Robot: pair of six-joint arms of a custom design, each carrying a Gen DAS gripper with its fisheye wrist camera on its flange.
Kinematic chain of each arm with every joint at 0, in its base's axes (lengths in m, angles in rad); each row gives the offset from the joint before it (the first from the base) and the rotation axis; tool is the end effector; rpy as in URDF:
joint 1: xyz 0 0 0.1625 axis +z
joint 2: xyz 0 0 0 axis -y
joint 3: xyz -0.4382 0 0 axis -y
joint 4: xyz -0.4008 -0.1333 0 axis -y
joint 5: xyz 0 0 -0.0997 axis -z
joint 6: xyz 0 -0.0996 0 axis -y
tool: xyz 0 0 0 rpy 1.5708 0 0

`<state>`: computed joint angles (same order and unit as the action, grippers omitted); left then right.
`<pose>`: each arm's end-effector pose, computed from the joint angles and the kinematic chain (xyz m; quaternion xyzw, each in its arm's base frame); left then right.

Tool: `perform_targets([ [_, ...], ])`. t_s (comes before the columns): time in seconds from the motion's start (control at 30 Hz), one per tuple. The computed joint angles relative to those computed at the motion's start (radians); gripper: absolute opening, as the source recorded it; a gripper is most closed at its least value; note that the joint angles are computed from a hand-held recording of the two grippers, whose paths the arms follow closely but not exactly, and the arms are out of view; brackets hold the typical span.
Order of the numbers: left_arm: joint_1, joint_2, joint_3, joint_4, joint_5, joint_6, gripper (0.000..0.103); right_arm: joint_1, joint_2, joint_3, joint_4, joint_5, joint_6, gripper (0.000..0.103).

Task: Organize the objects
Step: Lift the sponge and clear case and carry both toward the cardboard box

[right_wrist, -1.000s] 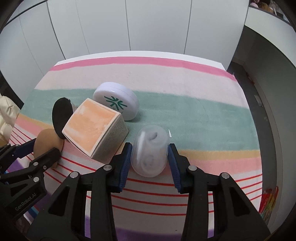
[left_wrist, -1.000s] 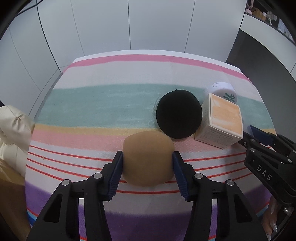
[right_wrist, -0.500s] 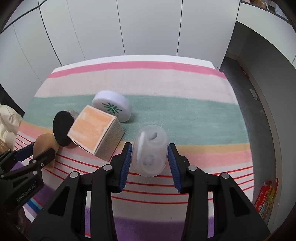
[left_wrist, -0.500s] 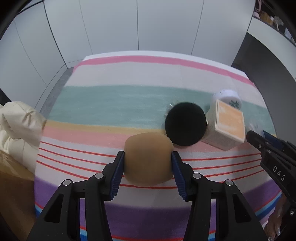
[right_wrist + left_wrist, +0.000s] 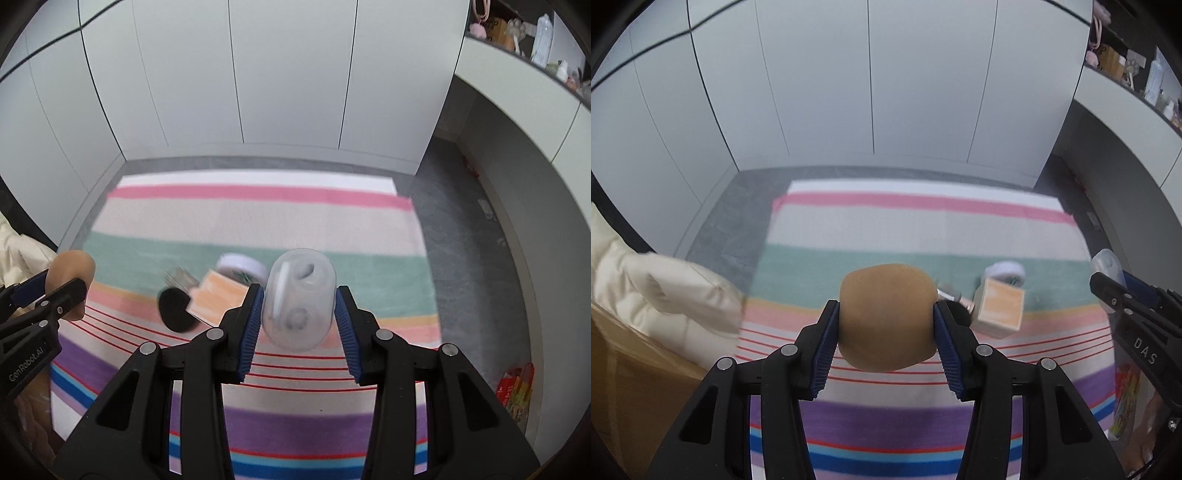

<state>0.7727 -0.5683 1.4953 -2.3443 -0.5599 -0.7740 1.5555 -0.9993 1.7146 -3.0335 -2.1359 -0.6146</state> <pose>-0.3495 -0.6448 0.0103 0.0476 0.8719 -0.2942 0.3886 0.0697 -0.6710 0.2743 0.1667 -0.8843 0.2529 0.3554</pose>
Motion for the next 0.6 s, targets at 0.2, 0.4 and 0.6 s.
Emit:
perform_targets([
  [0.2,-0.049,-0.053,-0.041,0.103,0.014,-0.031,0.051,0.061,-0.073,-0.013,0.034,0.015,0.038,0.041],
  [0.4,-0.11,-0.103,-0.072,0.153,0.06,-0.041,0.051,0.128,-0.134,-0.033,0.084,-0.003,0.063,0.041],
  [0.6,-0.161,-0.135,-0.116,0.305,0.108,-0.084,0.052,0.191,-0.171,-0.047,0.113,-0.049,0.059,0.041],
])
